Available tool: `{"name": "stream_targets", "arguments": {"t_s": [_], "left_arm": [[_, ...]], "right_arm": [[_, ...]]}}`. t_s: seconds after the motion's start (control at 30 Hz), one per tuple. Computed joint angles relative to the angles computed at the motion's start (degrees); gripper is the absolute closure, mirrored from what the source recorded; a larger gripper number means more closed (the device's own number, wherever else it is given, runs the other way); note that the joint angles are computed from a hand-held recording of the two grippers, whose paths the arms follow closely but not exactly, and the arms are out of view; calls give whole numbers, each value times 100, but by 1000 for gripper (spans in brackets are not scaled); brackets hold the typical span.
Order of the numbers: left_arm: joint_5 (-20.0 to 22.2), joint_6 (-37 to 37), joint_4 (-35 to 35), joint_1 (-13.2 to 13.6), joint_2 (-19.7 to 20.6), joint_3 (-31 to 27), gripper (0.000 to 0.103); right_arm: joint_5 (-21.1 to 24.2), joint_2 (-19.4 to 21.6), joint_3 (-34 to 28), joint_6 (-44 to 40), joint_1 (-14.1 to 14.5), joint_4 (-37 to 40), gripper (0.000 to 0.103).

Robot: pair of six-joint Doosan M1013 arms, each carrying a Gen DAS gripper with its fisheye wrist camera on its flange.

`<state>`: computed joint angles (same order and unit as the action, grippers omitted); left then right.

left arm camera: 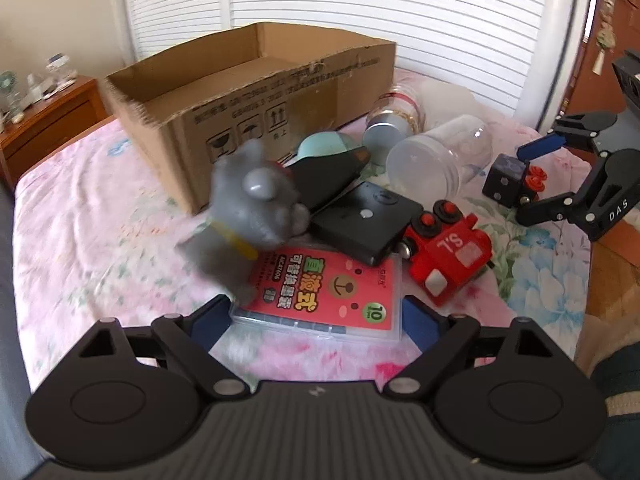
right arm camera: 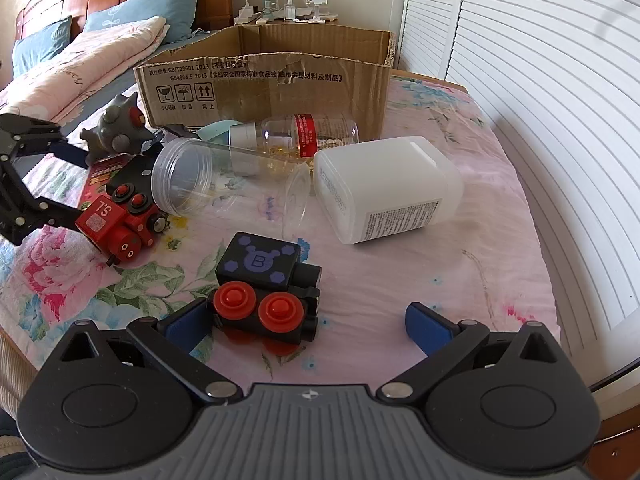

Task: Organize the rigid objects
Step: 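Grasp the pink card pack with the left tool while the right tool grasps the navy-red block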

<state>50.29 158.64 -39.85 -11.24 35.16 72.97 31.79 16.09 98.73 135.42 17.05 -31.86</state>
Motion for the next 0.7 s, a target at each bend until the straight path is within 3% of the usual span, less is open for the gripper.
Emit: {"name": "stream_targets", "arguments": {"t_s": [0.33, 0.7], "left_arm": [[-139, -170, 149, 131, -436, 626, 12], [101, -50, 159, 23, -243, 308, 10]], "right_arm": [[-53, -10, 18, -51, -10, 16, 0], [31, 27, -74, -276, 77, 247, 0]]}}
